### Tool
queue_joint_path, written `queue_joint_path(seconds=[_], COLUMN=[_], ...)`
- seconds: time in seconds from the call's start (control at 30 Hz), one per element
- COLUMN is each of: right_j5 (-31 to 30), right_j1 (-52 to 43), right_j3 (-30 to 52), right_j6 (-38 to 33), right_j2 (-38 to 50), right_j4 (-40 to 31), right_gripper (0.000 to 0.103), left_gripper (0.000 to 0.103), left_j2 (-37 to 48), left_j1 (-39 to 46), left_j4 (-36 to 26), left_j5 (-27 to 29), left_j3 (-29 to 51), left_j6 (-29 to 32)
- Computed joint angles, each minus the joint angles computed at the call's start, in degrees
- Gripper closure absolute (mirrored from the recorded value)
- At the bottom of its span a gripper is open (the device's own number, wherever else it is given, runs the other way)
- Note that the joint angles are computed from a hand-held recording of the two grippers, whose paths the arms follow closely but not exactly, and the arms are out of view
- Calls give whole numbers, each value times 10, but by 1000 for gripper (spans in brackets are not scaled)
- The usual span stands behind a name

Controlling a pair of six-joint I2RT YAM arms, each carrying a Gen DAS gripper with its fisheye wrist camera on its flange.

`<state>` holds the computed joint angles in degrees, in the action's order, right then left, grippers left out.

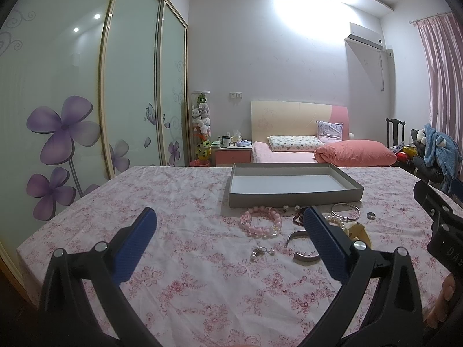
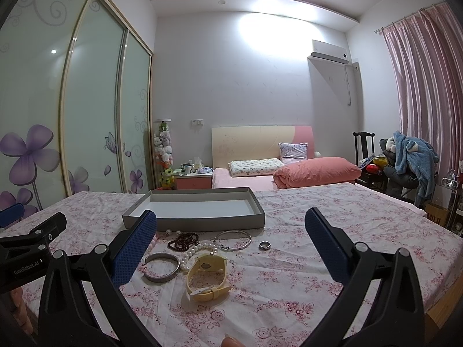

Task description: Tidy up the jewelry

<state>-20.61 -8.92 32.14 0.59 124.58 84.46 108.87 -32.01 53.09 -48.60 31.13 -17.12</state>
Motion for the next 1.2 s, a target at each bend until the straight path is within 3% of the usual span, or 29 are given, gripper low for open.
queue_joint_path(seconds=[0.7,0.8,0.97,1.2], right_j5=[6,3,-2,1], right_j1=[4,4,0,-1], right_j3=[9,22,50,85], right_j6=[-3,-4,-3,-3], right_j2=[5,12,17,27], right_j4=[-12,-31,-89,-154], right_gripper=[2,2,2,2], left_gripper=[4,4,4,8], left_j2=[36,42,63,115], left_j1=[-4,12,48,127], left_j4=[1,-36,-153,-279], left_j5=[3,43,120,284], left_j3=[12,30,89,183], left_j6=[-16,-26,-46,-59])
